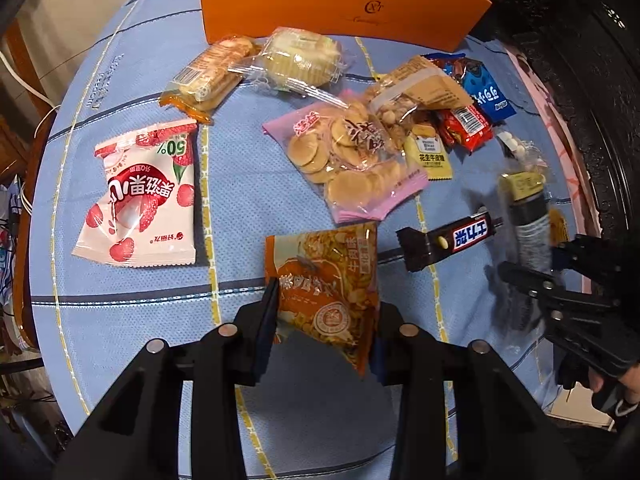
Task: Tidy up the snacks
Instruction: 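Carry both packs over the orange box and open both tools to drop them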
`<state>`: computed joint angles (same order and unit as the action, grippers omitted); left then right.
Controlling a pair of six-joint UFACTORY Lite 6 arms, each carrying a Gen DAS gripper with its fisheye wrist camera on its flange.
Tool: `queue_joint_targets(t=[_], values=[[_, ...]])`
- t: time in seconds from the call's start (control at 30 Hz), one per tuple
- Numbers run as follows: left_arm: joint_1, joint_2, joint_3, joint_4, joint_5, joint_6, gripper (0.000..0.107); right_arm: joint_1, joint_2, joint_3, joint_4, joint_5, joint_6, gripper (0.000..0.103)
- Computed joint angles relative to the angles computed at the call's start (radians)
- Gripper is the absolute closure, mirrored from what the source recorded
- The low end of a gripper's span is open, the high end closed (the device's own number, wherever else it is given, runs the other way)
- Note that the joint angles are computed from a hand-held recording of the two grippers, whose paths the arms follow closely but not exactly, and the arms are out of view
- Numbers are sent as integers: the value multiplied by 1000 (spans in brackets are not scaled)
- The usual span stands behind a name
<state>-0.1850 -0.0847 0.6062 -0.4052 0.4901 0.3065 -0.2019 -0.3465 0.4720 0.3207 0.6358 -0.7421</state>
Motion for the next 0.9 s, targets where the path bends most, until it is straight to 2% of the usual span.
queue_joint_targets(t=[0.1, 0.33, 0.5, 0.7, 0.83, 0.9], values=[[-24, -28, 6, 9, 16, -29, 70, -75, -66, 13, 33, 75, -75, 74], [-53, -110, 71, 83, 84, -134, 70, -175, -149, 70, 72, 176, -167, 74], [-52, -117, 196, 113, 137, -196, 70, -160, -139, 206, 115, 225, -162, 74], [-63, 0, 499, 177, 203, -264, 70, -133, 49, 546, 199, 262, -146, 73], [-59, 154, 745, 231, 243, -304, 70, -89, 264, 840, 237, 260, -91, 73], [-48, 275, 921, 237, 282, -309, 70, -65, 364, 973, 237, 253, -53, 73]])
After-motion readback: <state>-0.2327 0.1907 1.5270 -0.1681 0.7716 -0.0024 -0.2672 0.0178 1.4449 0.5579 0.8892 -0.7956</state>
